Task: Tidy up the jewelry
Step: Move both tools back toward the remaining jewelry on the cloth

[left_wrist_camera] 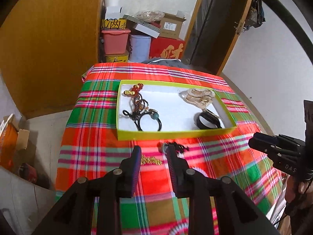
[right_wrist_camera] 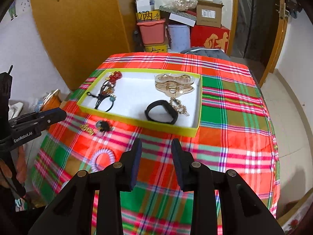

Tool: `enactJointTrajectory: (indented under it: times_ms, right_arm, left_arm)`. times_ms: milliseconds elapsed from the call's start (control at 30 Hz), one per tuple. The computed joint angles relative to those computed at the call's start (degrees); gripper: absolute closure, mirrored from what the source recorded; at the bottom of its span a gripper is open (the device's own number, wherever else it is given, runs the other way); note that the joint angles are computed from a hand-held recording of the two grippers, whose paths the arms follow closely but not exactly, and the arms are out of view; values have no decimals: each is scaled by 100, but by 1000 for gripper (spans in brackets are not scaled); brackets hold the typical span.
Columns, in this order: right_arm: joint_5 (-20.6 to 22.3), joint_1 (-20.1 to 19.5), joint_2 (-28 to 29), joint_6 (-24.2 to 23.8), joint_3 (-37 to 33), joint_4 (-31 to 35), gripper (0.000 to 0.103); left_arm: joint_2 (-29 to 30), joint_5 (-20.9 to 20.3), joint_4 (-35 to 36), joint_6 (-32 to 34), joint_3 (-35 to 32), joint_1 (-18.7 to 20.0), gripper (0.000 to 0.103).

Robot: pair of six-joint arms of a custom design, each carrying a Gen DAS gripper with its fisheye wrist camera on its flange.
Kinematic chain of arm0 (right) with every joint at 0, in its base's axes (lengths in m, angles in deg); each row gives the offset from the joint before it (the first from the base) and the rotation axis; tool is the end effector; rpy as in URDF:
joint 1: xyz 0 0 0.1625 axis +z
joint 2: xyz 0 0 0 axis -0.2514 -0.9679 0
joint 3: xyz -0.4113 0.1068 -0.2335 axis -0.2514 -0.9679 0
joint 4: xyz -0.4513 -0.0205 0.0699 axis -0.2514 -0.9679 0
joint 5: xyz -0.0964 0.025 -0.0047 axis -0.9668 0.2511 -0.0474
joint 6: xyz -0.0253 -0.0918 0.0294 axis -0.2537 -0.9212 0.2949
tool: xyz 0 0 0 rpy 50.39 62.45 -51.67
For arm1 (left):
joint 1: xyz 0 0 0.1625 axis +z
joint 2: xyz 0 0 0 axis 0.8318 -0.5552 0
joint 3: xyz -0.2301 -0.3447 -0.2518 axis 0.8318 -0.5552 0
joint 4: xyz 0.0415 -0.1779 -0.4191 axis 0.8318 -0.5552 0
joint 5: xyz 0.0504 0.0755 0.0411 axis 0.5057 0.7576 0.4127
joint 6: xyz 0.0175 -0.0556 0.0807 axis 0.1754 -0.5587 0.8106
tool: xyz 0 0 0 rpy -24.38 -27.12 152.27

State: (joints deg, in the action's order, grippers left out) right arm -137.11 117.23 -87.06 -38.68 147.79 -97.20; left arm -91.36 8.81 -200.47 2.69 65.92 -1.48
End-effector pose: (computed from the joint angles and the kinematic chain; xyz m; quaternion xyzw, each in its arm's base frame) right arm 0.2259 -0.6235 0.2162 0.1851 -0.9088 0.2650 0.2637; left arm -0.2221 -0.6474 0.2197 0.2018 0.9142 -0.2677 0.2277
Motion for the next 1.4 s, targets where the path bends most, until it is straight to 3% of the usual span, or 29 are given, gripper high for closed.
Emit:
enactJointTrajectory:
  times_ms: [567,1133,1400]
  right_arm:
    - [271,49,-191,223,475,148,71]
    - [507,45,401,347,20,827,71]
    - [318,46,696,356,-235,1001,71]
  left_arm:
    - [-525,27,-33,-327,701,-100,76]
    - [-417,-102,84,-369,512,199,76]
    - [-337,-182,98,-340,372,346,76]
